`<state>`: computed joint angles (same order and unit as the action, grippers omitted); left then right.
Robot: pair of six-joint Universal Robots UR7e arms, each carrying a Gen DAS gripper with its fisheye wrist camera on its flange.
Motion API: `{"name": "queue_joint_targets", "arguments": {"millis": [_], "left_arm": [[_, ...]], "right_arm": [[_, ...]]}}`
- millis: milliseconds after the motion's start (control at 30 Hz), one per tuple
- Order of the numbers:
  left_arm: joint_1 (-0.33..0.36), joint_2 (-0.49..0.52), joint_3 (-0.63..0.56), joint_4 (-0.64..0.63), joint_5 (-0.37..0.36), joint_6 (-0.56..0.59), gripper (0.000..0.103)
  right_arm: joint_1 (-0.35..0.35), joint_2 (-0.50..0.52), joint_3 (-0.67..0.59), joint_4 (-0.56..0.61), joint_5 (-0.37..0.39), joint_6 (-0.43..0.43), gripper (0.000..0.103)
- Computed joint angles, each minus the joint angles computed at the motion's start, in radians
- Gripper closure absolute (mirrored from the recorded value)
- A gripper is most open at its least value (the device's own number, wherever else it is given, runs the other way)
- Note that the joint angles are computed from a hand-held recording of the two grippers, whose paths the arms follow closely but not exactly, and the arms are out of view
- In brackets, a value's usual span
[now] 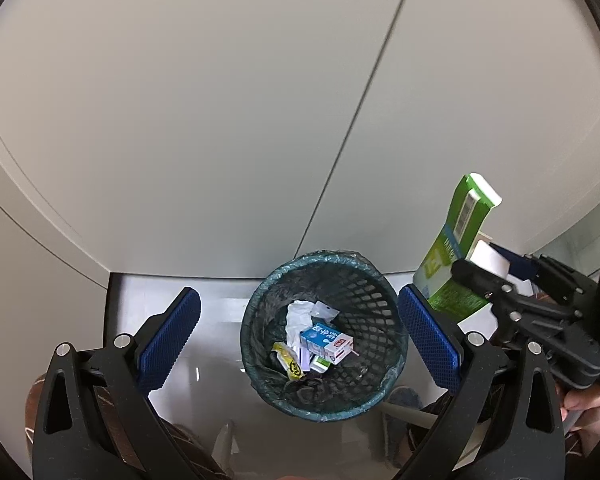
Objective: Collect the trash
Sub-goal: 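Open the left tool to drop the milk carton while the right tool releases the green box, then raise both tools back up toward the counter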
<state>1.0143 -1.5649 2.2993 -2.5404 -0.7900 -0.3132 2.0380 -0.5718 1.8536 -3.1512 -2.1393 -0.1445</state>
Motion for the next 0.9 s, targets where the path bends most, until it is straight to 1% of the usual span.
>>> {"name": "queue_joint_targets", "arguments": {"millis": [133, 167, 233, 267, 400, 467, 567, 700, 733, 800, 900], "left_arm": [[0.001, 0.003, -0.004, 0.01, -0.004, 0.004, 0.006], [0.001, 0.005, -0.004, 0.012, -0.001, 0.003, 0.006], [0.0, 0.01, -0.007, 0.026, 0.007, -0.005, 0.006], [0.002, 0.012, -0.01, 0.034, 0.007, -0.01, 0.006], [0.007, 0.016, -0.015, 0.053, 0.009, -0.028, 0.006], [0.01, 0.015, -0.016, 0.059, 0.009, -0.031, 0.006], [0.012, 0.015, -0.019, 0.067, 0.009, -0.035, 0.006], [0.016, 0.017, -0.023, 0.074, 0.004, -0.04, 0.006], [0.017, 0.017, -0.023, 0.074, 0.002, -0.042, 0.006], [0.02, 0.02, -0.025, 0.074, 0.001, -0.046, 0.006], [0.026, 0.021, -0.024, 0.056, -0.006, -0.045, 0.006]], "right_arm": [[-0.008, 0.009, -0.012, 0.027, 0.005, -0.024, 0.053], [-0.009, 0.023, -0.043, 0.05, 0.002, -0.027, 0.05], [-0.006, 0.028, -0.044, 0.05, -0.002, -0.028, 0.05], [-0.007, 0.009, -0.022, 0.046, -0.001, -0.03, 0.049], [-0.006, 0.004, -0.022, 0.058, -0.004, -0.026, 0.047], [-0.003, 0.009, -0.022, 0.05, -0.006, -0.022, 0.041], [0.003, 0.002, -0.027, 0.059, -0.018, -0.017, 0.035], [0.007, 0.011, -0.028, 0.05, -0.026, -0.015, 0.03], [0.009, 0.011, -0.028, 0.045, -0.031, -0.016, 0.027], [0.01, 0.013, -0.025, 0.031, -0.038, -0.015, 0.027], [0.014, 0.023, -0.022, 0.002, -0.064, -0.009, 0.02]]}}
